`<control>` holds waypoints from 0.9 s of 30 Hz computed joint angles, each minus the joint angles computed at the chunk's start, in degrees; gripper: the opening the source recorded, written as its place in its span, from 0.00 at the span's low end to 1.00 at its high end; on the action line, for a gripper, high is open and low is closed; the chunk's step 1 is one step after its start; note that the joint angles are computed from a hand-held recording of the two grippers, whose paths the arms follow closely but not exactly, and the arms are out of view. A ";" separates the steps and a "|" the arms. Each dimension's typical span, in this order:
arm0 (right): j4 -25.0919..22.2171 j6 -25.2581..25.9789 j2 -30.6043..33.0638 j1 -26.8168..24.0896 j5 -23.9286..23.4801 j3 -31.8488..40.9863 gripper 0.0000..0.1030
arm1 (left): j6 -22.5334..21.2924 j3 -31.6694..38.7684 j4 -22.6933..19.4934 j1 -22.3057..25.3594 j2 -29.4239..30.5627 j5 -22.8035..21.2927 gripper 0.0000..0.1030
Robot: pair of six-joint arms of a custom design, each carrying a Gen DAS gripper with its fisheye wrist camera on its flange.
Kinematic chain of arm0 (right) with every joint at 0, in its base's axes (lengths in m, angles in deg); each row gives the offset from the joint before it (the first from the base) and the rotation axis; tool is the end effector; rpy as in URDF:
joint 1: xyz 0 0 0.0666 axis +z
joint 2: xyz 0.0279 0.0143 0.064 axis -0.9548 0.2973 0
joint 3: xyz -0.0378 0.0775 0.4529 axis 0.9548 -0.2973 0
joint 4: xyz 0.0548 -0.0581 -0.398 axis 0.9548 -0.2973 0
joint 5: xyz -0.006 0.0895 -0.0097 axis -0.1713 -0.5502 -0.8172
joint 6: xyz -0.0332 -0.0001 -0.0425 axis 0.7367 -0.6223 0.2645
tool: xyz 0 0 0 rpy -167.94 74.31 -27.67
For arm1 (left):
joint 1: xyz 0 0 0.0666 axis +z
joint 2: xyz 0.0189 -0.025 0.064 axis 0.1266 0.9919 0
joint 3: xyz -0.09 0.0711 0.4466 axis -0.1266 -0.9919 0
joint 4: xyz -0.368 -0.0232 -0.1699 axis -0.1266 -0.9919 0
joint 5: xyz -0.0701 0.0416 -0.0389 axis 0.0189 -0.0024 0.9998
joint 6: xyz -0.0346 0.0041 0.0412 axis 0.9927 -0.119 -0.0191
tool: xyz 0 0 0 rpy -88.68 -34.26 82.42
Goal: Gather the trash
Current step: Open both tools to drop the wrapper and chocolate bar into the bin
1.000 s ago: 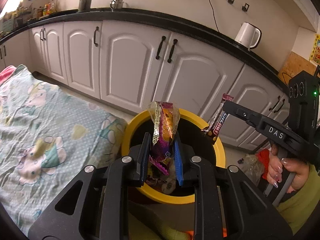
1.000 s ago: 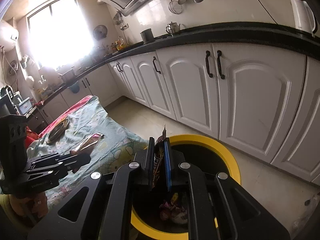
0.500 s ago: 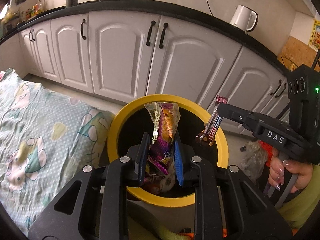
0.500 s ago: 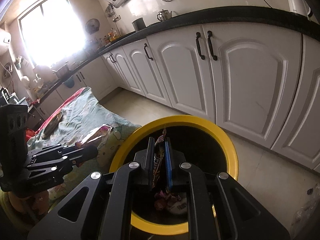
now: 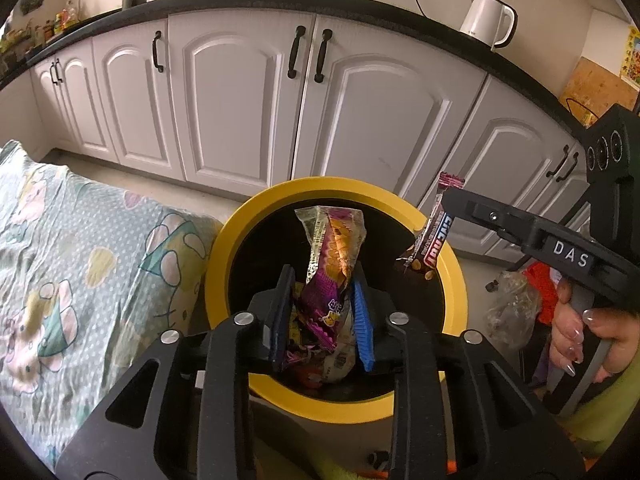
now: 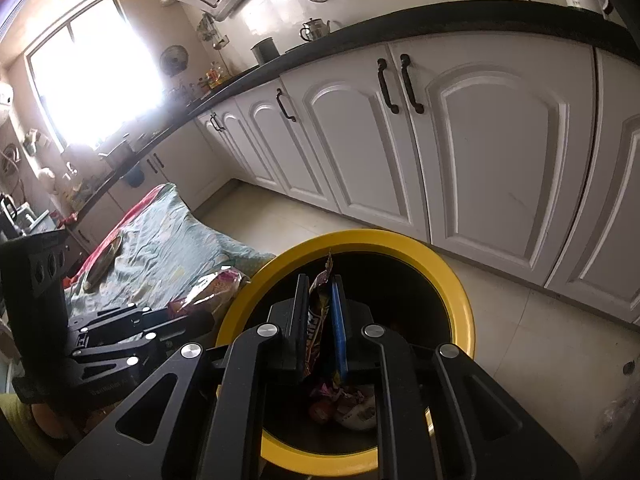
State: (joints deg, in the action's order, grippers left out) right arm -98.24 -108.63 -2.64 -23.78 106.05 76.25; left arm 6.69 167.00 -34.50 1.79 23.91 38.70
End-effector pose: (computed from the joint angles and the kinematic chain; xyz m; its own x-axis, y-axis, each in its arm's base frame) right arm 0.3504 0.3640 0.3893 -0.4286 0.5673 -0.7032 0.4295 0.8126 0.3938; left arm 0.5304 -0.0740 0.4001 -0.4235 0.6292 -0.6517 0.8894 0.4253 -0.1674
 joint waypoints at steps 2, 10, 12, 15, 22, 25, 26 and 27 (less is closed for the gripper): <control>0.08 -0.32 -0.16 -0.18 -0.02 -0.19 0.13 | -0.18 -0.06 0.15 -0.16 0.04 -0.39 0.24; -0.79 -1.62 -0.26 -0.17 0.46 -0.15 0.26 | 0.06 -0.46 0.43 0.38 0.24 -0.82 0.35; -1.07 -1.55 -0.11 -0.07 0.48 0.13 0.30 | 0.33 -0.51 0.76 0.69 0.27 -0.82 0.38; -1.42 -1.56 -0.04 -0.05 0.77 0.42 0.37 | 0.94 -0.22 0.71 1.41 0.40 -0.38 0.48; -4.95 -2.48 0.91 0.52 2.45 2.54 0.54 | 3.95 0.84 2.01 3.21 0.65 -0.66 0.67; -6.35 -2.87 1.66 0.73 2.83 3.85 0.63 | 4.73 1.62 2.35 4.04 0.86 -0.51 0.77; -6.81 -2.69 1.95 0.76 2.78 4.38 0.66 | 5.05 2.04 2.18 4.39 1.02 -0.35 0.82; -7.27 -2.41 2.23 0.83 2.81 4.91 0.67 | 5.48 2.48 2.18 4.82 1.14 -0.22 0.86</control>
State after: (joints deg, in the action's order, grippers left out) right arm -105.50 -111.04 -0.41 -22.96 108.86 81.16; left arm 12.18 169.48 -32.32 6.61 25.05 38.49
